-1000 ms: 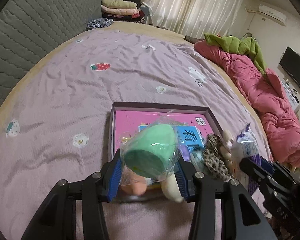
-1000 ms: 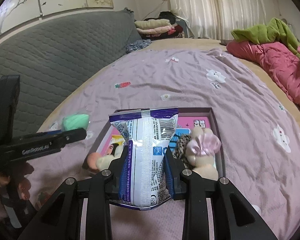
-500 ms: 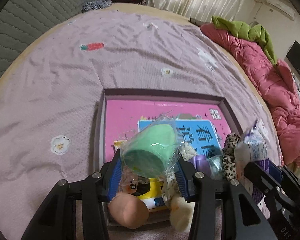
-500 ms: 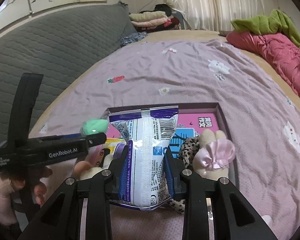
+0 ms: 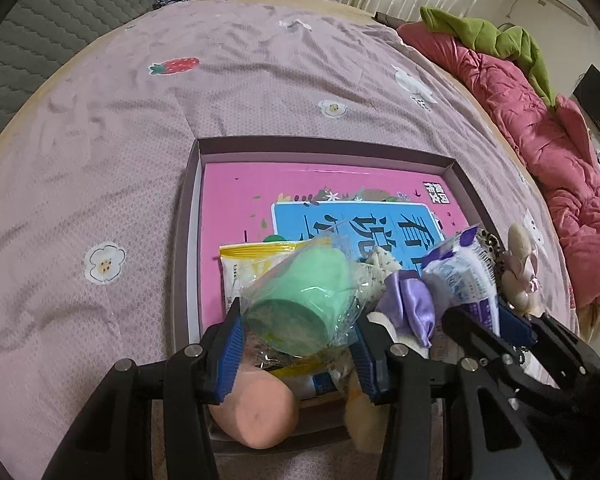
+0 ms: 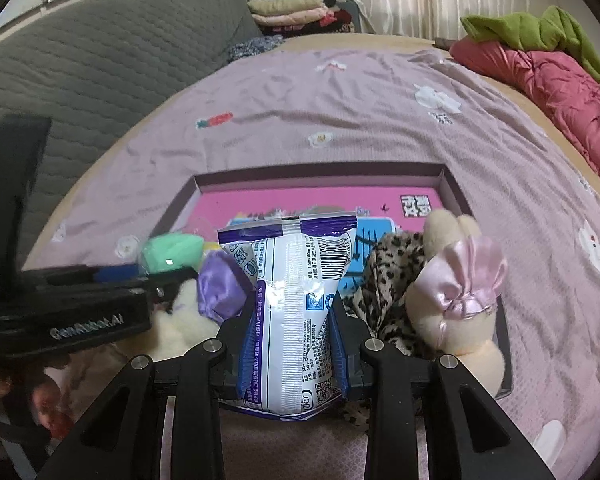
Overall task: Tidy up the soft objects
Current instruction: 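Lower the green sponge into the tray while right lowers the wipe pack beside it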
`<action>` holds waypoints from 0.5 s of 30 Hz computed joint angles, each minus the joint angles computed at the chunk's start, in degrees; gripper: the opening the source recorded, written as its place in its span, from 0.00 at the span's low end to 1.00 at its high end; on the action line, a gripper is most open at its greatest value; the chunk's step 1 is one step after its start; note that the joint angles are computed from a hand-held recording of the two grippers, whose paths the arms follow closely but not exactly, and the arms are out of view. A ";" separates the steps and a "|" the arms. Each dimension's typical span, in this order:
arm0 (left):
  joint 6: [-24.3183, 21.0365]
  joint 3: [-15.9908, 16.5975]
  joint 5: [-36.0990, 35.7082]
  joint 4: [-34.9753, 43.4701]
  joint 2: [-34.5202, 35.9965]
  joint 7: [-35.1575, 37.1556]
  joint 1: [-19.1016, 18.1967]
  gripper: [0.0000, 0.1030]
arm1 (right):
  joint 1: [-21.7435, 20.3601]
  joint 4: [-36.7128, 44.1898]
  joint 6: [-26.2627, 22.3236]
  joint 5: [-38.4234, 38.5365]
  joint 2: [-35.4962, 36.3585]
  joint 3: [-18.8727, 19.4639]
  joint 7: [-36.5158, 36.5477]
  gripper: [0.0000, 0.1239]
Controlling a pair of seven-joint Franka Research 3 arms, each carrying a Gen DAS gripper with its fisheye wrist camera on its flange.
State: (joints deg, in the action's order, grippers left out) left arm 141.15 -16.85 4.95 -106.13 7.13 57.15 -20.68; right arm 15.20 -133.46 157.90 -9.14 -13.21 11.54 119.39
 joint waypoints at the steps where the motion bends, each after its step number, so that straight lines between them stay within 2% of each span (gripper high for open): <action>1: -0.09 0.02 0.03 0.11 0.04 0.10 0.02 0.47 | -0.09 0.08 -0.18 -0.41 0.16 0.13 0.03 0.26; 8: -0.40 0.10 1.63 0.33 0.15 -0.91 -0.33 0.47 | 0.03 0.12 -0.34 -1.88 0.68 0.06 0.57 0.27; 15: -0.89 0.15 2.35 0.54 0.17 -1.16 -0.39 0.47 | 0.99 0.51 -1.08 0.50 0.84 -0.74 -1.92 0.30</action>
